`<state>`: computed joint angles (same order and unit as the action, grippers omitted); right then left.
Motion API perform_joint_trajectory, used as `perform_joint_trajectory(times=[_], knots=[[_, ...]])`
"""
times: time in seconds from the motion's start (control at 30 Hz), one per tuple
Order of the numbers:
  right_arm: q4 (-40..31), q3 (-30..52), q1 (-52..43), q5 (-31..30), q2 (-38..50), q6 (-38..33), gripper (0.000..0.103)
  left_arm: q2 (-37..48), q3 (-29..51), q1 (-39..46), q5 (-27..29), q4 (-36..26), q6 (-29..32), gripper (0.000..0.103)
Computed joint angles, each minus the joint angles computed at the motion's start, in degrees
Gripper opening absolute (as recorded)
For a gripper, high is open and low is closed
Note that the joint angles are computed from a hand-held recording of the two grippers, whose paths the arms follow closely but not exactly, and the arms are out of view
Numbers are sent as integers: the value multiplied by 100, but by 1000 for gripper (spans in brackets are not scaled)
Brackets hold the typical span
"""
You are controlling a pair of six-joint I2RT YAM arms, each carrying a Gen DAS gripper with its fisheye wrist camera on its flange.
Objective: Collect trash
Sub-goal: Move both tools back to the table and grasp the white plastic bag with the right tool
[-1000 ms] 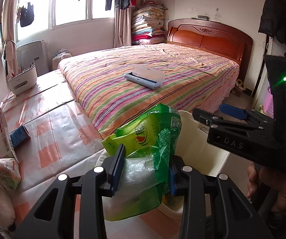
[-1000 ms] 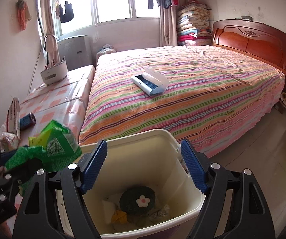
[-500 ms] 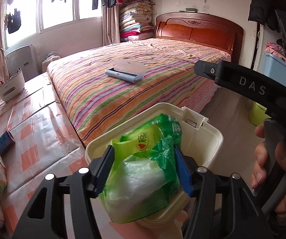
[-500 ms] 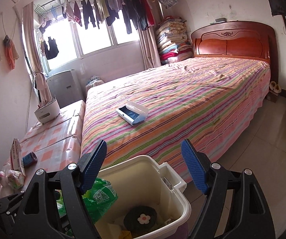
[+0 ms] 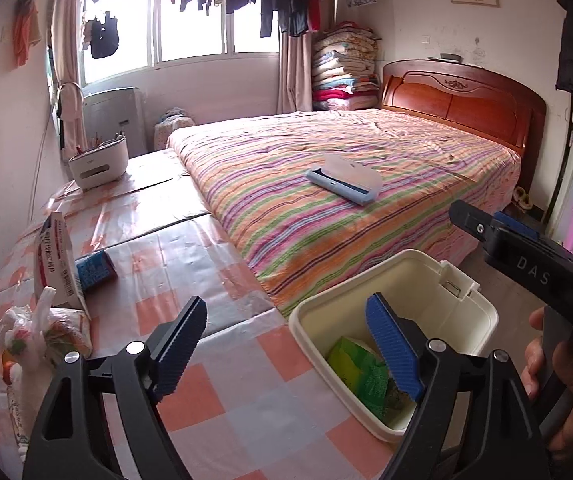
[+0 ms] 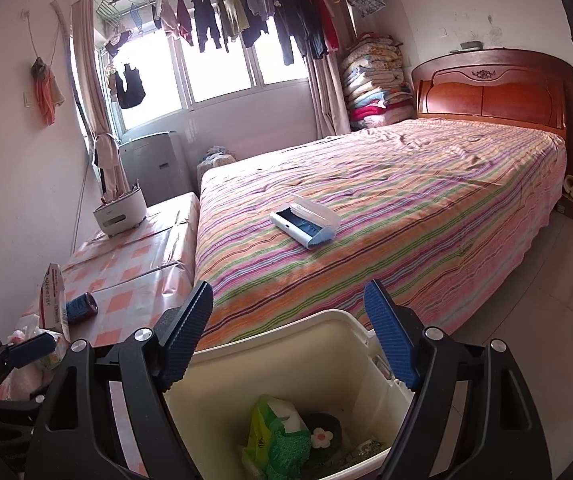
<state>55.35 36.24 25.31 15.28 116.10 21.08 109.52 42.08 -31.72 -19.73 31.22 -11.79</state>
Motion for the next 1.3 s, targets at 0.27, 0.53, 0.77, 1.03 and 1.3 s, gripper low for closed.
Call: perform_joint_trajectory(times=[0.27, 0.53, 0.77, 1.03, 1.3], knots=[[-619, 832, 741, -297, 262, -108, 78, -1007, -778, 1074, 2, -160, -247, 80], [-1425, 2044, 1577, -444, 790, -399, 79, -1579, -1494, 2800, 560, -245, -328, 80], [-2084, 2983, 2041, -591, 1283, -504, 79, -1551, -1774, 3950, 1102, -366, -180, 80], [-2773, 3951, 2356, -994, 1779, -649, 79, -1244, -1884, 4464, 1332, -354, 156, 80], [-3617, 4996, 2492, -1552, 2238, -756, 79, -1049, -1770, 4742, 1622, -604, 269, 80]])
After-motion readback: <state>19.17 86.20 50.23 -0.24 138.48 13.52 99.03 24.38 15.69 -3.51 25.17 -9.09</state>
